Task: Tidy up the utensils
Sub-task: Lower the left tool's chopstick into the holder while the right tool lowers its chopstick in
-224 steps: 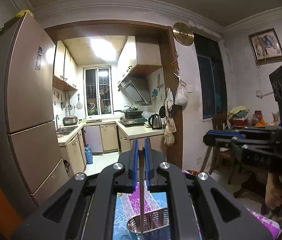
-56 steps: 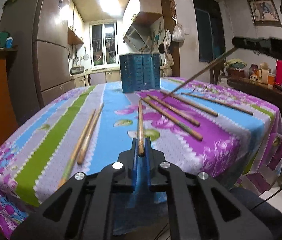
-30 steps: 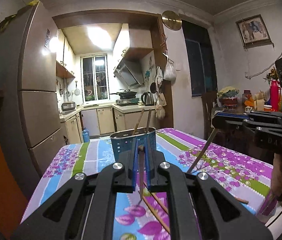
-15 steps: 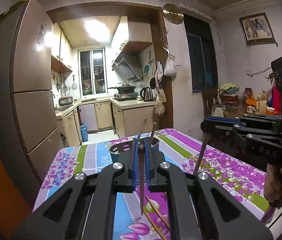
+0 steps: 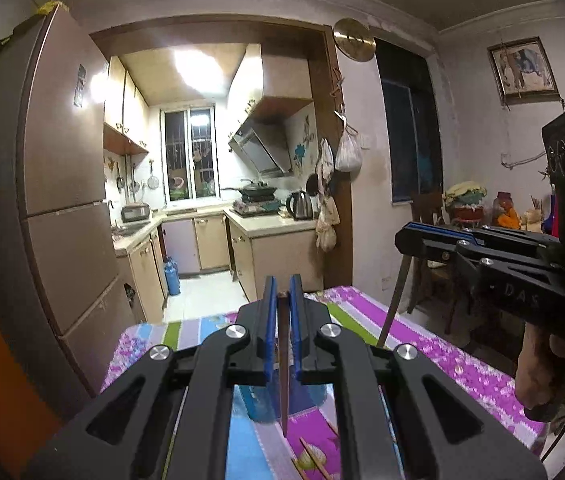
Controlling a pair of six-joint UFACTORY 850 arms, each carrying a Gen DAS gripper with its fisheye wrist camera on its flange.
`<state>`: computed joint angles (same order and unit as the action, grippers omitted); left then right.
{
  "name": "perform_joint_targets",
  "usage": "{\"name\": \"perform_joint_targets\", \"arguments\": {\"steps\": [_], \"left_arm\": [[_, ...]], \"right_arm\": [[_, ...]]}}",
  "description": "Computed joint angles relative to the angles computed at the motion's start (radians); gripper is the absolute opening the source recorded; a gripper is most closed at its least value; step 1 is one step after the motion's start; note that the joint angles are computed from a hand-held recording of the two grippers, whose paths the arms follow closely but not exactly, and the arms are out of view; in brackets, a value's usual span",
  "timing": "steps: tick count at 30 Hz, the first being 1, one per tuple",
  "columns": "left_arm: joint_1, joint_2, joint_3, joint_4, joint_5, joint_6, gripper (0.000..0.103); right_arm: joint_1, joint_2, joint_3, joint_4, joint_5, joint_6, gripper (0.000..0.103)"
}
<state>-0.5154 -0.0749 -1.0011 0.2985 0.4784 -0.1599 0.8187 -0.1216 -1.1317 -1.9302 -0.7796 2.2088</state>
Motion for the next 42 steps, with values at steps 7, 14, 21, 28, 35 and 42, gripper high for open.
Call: {"name": "perform_joint_targets", "arguments": {"steps": [7,14,21,28,35,42], "left_arm": [[0.004,-0.023,-0.102,0.004,-0.026,-0.032,0.005],[-0.002,-0.08,-0.201,-0.035,-0.038,0.013,0.005],[0.015,-0.16,-0.293,0.017,-0.04,-0.054,0.005],[0.022,-0.246,-0.363,0.062,-0.061,-0.109,0.005],[0.034,-0.309,-0.409,0.114,-0.074,-0.173,0.005],[0.036,-0.356,-0.443,0.144,-0.089,-0.215,0.005]], "right_arm": [[-0.042,0.004,-0.086,-0.006,0.038,-0.046,0.007],[-0.094,-0.007,-0.191,-0.038,0.067,-0.078,0.007],[-0.178,-0.026,-0.244,-0.067,0.099,-0.041,0.007],[-0.249,-0.107,-0.257,-0.081,0.174,0.033,0.007],[-0.278,-0.182,-0.268,-0.101,0.219,0.096,0.007],[-0.294,-0.221,-0.261,-0.117,0.248,0.158,0.007]]}}
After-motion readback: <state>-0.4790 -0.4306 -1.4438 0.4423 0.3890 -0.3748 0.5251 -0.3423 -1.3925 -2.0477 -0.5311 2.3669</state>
